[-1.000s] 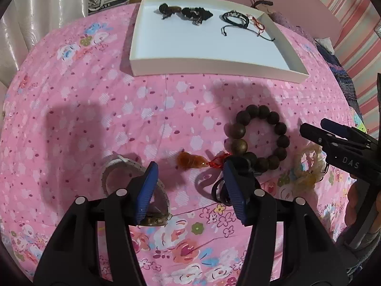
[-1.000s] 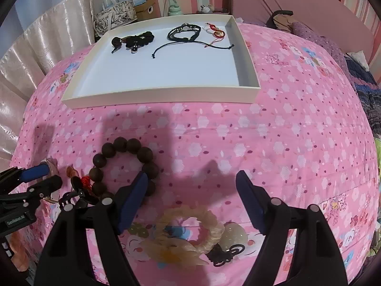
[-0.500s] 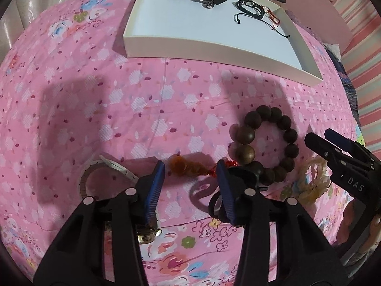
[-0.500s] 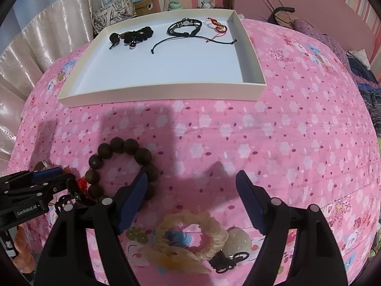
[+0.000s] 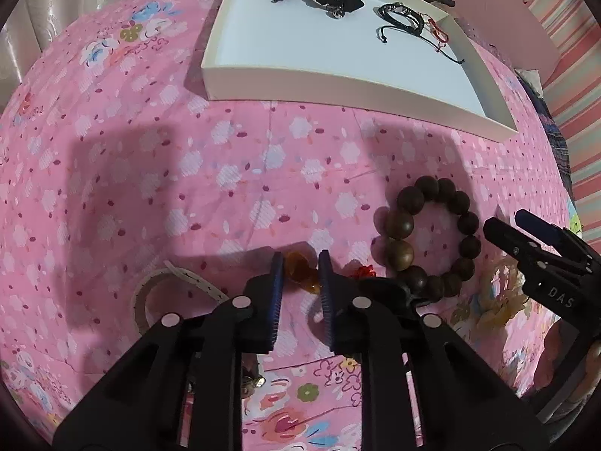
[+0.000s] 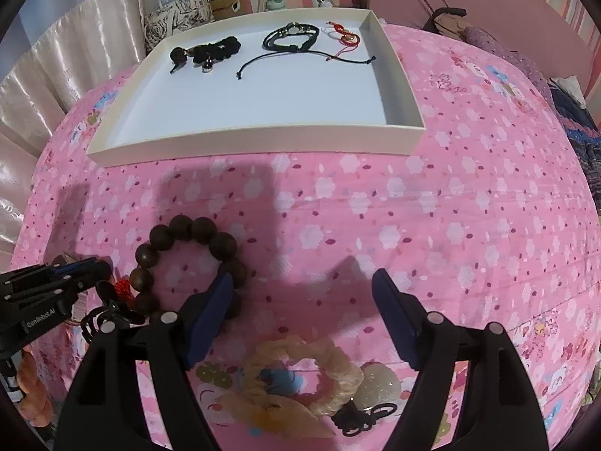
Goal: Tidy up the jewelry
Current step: 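Close the left tool on the orange gourd pendant while the right tool grasps the wooden bead bracelet, then carry the gourd pendant with the left tool while the right tool carries the bead bracelet into the tray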
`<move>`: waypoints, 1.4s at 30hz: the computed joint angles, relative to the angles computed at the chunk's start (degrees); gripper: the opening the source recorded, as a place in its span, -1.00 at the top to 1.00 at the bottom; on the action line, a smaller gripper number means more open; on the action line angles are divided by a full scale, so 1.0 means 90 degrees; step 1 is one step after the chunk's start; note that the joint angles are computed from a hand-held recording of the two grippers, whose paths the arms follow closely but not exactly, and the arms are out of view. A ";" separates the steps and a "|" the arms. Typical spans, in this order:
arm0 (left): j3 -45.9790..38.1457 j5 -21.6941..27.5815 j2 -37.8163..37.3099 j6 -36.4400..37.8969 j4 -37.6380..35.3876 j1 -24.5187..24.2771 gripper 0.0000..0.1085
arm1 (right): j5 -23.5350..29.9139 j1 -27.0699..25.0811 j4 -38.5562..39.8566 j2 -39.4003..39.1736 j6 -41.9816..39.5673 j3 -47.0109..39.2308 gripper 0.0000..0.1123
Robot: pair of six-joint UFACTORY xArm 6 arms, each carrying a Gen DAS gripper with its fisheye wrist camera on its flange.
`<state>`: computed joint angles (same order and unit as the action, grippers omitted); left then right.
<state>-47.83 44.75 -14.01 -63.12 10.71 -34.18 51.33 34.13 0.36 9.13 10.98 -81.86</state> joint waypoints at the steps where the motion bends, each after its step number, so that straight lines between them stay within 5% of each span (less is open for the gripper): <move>1: -0.0011 0.0012 0.0004 -0.0017 0.0032 -0.0005 0.75 | 0.0045 0.0007 0.0010 0.0039 -0.0040 -0.0034 -0.14; 6: -0.0052 0.0097 0.0034 -0.0044 0.0147 -0.0038 0.84 | 0.0186 -0.0006 0.0203 0.0204 -0.0153 -0.0124 0.22; 25: 0.0048 0.0025 -0.0097 -0.0031 0.0195 0.0056 0.86 | 0.0188 0.0226 0.0373 0.0389 -0.0094 -0.0395 0.24; 28: 0.0023 0.0027 -0.0081 -0.0042 0.0275 0.0080 0.86 | 0.0020 0.0288 0.0169 0.0376 -0.0025 -0.0311 0.38; 30: 0.0003 0.0018 -0.0062 -0.0045 0.0315 0.0081 0.86 | -0.0027 0.0291 0.0348 0.0376 -0.0172 -0.0311 0.66; 42: -0.0228 0.0091 -0.0269 -0.0258 0.1057 0.0023 0.87 | -0.0799 0.0306 0.0016 0.0049 -0.0060 -0.0183 0.66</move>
